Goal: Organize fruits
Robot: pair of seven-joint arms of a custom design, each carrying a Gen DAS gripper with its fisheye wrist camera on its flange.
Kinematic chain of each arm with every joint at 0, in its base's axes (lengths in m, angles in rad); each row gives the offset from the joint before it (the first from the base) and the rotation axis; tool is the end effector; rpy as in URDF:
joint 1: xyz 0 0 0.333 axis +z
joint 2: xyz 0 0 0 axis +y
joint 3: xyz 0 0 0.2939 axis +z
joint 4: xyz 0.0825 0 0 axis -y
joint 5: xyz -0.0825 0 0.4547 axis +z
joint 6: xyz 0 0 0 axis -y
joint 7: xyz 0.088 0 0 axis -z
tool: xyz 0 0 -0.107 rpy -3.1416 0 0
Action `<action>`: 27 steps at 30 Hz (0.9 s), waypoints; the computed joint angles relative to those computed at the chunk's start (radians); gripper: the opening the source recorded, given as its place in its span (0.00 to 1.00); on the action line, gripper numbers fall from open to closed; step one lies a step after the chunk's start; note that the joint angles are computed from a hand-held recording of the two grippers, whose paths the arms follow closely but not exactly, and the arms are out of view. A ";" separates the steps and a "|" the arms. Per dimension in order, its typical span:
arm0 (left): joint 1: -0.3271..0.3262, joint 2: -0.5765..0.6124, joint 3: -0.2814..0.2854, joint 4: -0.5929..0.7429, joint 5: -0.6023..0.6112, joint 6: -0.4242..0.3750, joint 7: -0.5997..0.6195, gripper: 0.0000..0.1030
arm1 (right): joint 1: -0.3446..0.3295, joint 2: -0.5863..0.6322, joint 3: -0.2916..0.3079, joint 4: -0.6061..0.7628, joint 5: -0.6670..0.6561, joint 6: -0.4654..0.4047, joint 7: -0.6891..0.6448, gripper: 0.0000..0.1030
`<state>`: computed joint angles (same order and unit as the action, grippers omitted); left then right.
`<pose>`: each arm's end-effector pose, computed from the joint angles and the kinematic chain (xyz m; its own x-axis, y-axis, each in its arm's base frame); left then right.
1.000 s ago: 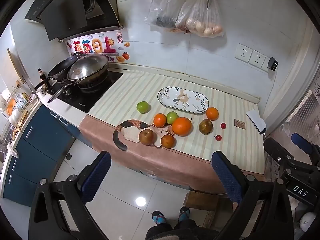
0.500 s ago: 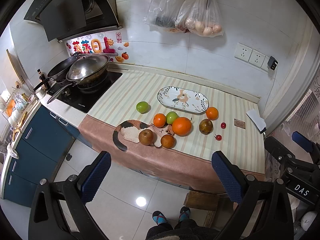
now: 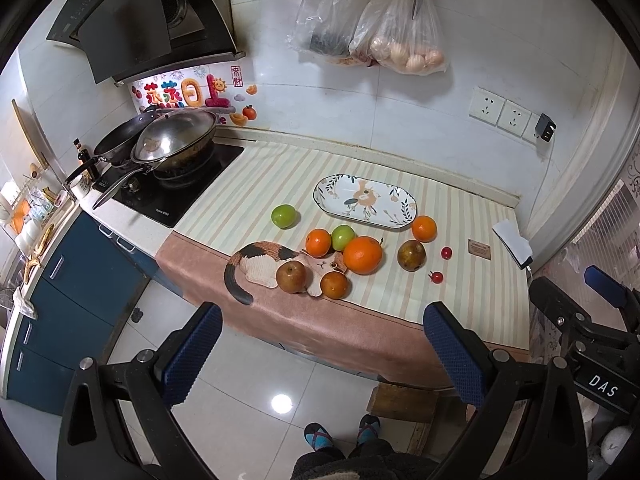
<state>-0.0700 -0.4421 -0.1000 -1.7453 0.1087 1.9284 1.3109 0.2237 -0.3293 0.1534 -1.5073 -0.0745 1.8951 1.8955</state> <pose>0.4919 -0.0921 0.7978 0.0781 -0.9969 0.0068 -0.7988 -0.0666 -0.5979 0.4682 0.2033 0.8632 0.0957 -0.9908 -0.0960 -0.7553 -0.0094 -0.6553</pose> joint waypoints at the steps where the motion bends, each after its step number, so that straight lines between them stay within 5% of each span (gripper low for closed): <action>1: 0.000 0.000 0.001 0.000 -0.002 0.000 0.000 1.00 | 0.000 0.000 -0.001 -0.001 0.001 0.001 0.000 1.00; 27: -0.002 0.004 -0.004 0.006 0.002 -0.005 -0.006 1.00 | 0.004 0.004 -0.001 -0.006 0.005 0.004 -0.001 1.00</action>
